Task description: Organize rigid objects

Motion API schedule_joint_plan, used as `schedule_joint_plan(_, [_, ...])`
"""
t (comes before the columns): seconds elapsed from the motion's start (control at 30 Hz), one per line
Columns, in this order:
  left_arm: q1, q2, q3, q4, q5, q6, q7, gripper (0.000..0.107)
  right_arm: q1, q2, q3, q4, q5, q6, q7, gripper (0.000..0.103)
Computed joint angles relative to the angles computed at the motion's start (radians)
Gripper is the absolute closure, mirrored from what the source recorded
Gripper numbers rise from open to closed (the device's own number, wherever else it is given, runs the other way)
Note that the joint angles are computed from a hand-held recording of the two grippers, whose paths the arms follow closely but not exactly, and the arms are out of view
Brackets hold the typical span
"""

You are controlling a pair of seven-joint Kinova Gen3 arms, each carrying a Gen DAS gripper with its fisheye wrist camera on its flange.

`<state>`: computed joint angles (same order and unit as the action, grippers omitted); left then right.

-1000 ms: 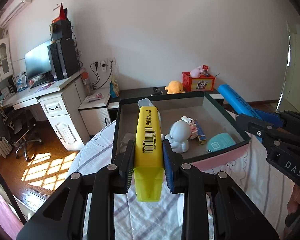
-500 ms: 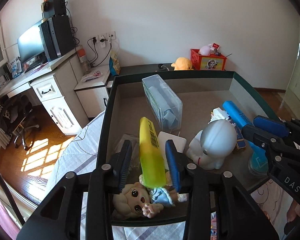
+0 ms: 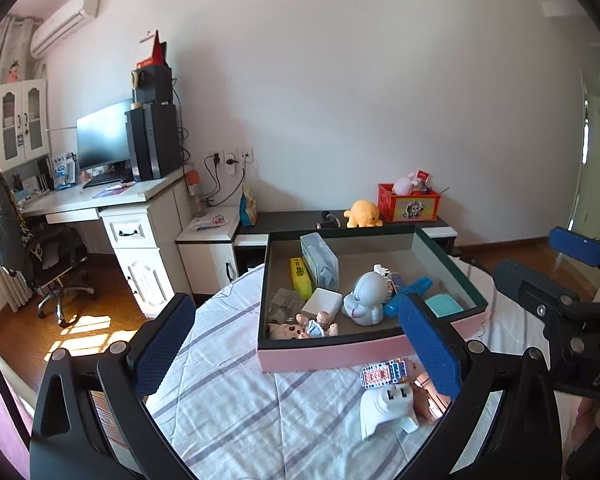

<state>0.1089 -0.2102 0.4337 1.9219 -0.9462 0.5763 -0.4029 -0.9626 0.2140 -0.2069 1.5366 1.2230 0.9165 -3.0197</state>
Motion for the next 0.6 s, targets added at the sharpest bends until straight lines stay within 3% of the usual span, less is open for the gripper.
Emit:
schedule_joint_plan(0.07, [0.016,-0.083,-0.003,0.033,0.043,0.001,-0.01,0.005,-0.093,-0.034,0.017,0.044,0.075,0.081,-0.068,0.0])
schedule_joint_plan(0.2, [-0.056,-0.229,0.132,0.07,0.05,0.081,0.04,0.005,-0.19,-0.082,-0.033,0.08,0.128,0.244,-0.133,0.0])
schedule_joint_plan(0.27, [-0.06,-0.289,0.155,0.072,0.097,0.112,0.026,0.005,-0.256,-0.092,-0.037,0.091,0.144,0.325,-0.158,0.0])
schedule_joint_plan(0.43, [-0.099,-0.418,0.217,0.072,0.186,0.158,-0.008,0.005,-0.249,-0.106,-0.214,0.125,0.19,0.522,-0.24,0.0])
schedule_joint_plan(0.6, [-0.127,-0.501,0.254,0.055,0.249,0.182,-0.078,0.005,-0.307,-0.117,-0.258,0.142,0.203,0.638,-0.293,0.0])
